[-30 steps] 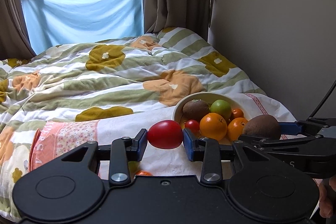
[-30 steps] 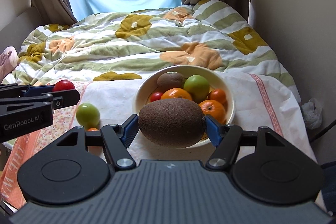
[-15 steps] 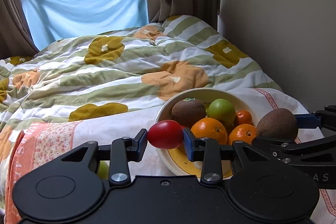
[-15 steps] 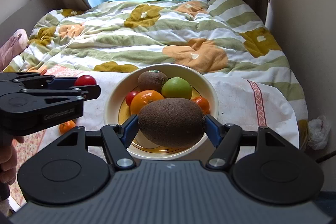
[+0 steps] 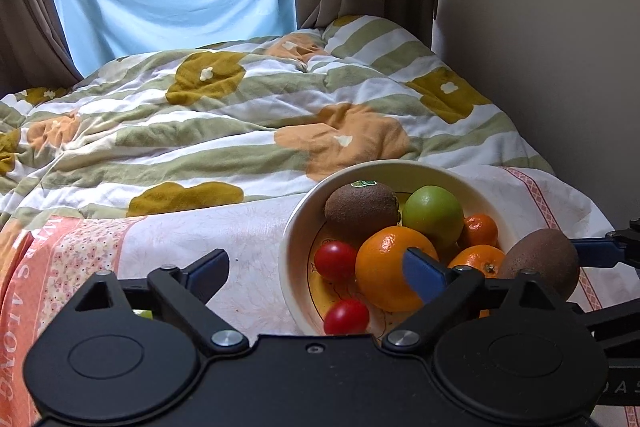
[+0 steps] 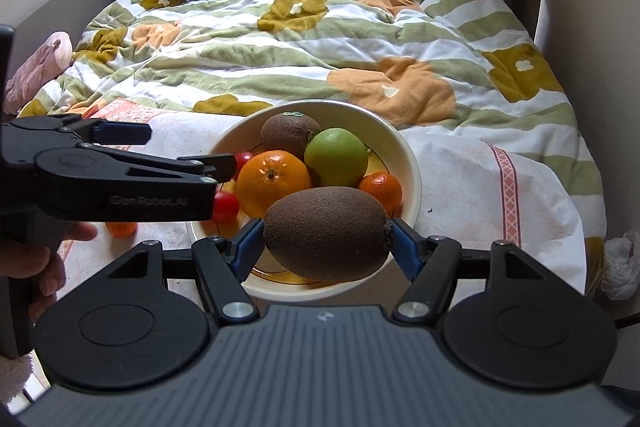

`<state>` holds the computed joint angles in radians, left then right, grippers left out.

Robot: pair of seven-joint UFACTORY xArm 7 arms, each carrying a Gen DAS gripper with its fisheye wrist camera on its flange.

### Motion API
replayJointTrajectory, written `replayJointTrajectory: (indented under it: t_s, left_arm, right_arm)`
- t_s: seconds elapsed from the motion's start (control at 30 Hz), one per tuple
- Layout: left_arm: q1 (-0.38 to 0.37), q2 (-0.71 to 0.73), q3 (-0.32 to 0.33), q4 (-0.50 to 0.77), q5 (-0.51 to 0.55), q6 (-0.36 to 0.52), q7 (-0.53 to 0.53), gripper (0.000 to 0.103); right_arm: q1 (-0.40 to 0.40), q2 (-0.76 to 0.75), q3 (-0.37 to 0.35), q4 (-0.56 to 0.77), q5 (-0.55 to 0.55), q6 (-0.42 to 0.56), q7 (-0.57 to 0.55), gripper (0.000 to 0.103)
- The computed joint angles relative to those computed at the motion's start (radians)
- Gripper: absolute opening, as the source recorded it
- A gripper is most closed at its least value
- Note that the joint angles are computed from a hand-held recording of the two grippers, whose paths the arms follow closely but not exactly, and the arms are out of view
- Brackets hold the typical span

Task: Organize fruits
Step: 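Carry the tomato and kiwi into the duck bowl and open both tools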

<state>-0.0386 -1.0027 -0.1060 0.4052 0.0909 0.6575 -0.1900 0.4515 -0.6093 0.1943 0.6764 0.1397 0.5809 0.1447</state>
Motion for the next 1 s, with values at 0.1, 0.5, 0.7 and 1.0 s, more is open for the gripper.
replayJointTrajectory:
  t_s: [0.1,0.5,0.7,1.0]
  left_arm:
    - [0.01,-0.034,0.004,0.005,0.008,0.039,0.001,0.096]
    - [0.028,-0.201,0.091,0.008,-0.022,0.161,0.093,0.096]
    - [0.043,-0.243,0.123,0.006,-0.035,0.188,0.16,0.096]
    - [0.087,-0.268,0.173,-0.005,-0.045,0.189,0.256,0.096]
  right_arm:
    - [-0.005,-0.005,0.006,-0.003,-0.002,-0.001,0.015,0.082]
    - [-0.039,-0.032,0.099,0.013,-0.076,0.02,0.213,0.082]
    - [-0.034,0.0,0.151,0.035,-0.124,0.018,0.317,0.082]
    - [-0.052,0.101,0.248,0.079,-0.258,-0.018,0.515,0.082]
